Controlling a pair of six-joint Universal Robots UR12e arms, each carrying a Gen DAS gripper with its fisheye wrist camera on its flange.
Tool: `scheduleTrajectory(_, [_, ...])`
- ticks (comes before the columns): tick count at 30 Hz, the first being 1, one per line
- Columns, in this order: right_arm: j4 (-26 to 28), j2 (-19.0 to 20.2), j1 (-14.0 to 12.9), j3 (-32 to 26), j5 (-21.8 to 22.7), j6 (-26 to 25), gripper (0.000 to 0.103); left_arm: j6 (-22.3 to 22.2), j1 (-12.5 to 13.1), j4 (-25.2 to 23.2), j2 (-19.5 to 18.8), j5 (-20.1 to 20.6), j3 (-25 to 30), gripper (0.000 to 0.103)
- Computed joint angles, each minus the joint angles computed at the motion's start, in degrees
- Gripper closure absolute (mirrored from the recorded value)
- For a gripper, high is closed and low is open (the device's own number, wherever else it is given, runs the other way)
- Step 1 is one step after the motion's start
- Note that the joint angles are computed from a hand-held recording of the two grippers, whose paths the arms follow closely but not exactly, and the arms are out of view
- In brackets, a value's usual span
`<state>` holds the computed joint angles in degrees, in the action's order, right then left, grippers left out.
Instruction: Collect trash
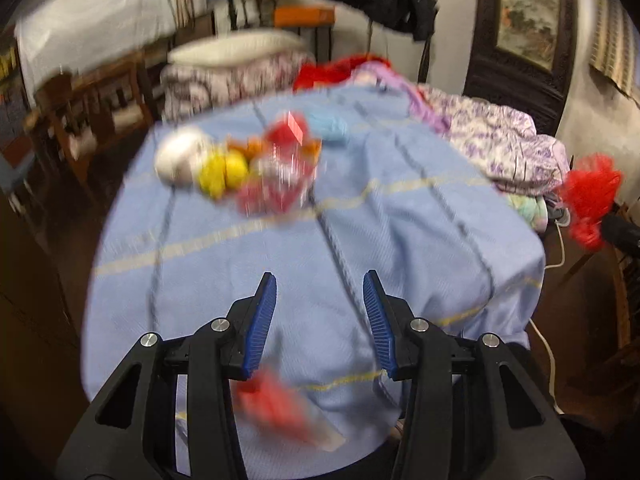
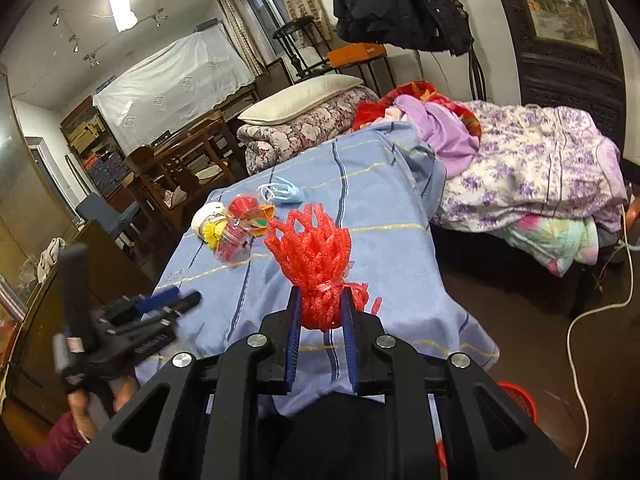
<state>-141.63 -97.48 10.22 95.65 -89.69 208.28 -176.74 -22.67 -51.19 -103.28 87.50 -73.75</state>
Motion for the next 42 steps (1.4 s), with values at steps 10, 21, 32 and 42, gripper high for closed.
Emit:
scheduleTrajectory(10, [0.3,0.0,-0.8,1.0,2.4,1.1,0.082,0.1,1.5,0.2,1.6,-2.2,-3.4,0.037])
scheduleTrajectory(21, [1.2,0.3,-1.0,1.1,3.1,1.0,0.081,-1.4,2.7,2.9,1.8,-0.3,-5.5,0.033])
scheduleTrajectory(32, [1.9,0.9,-0.7,0.5,4.0,0.3,0.08,-1.5,3.1,3.2,2.4,0.0,-5.1,0.027])
scheduleTrajectory(42, [2.1,1.1,-0.7,0.5,5.5,-0.4,0.079,2.4,3.4,2.5,4.8,2.1,-6.3,0.02])
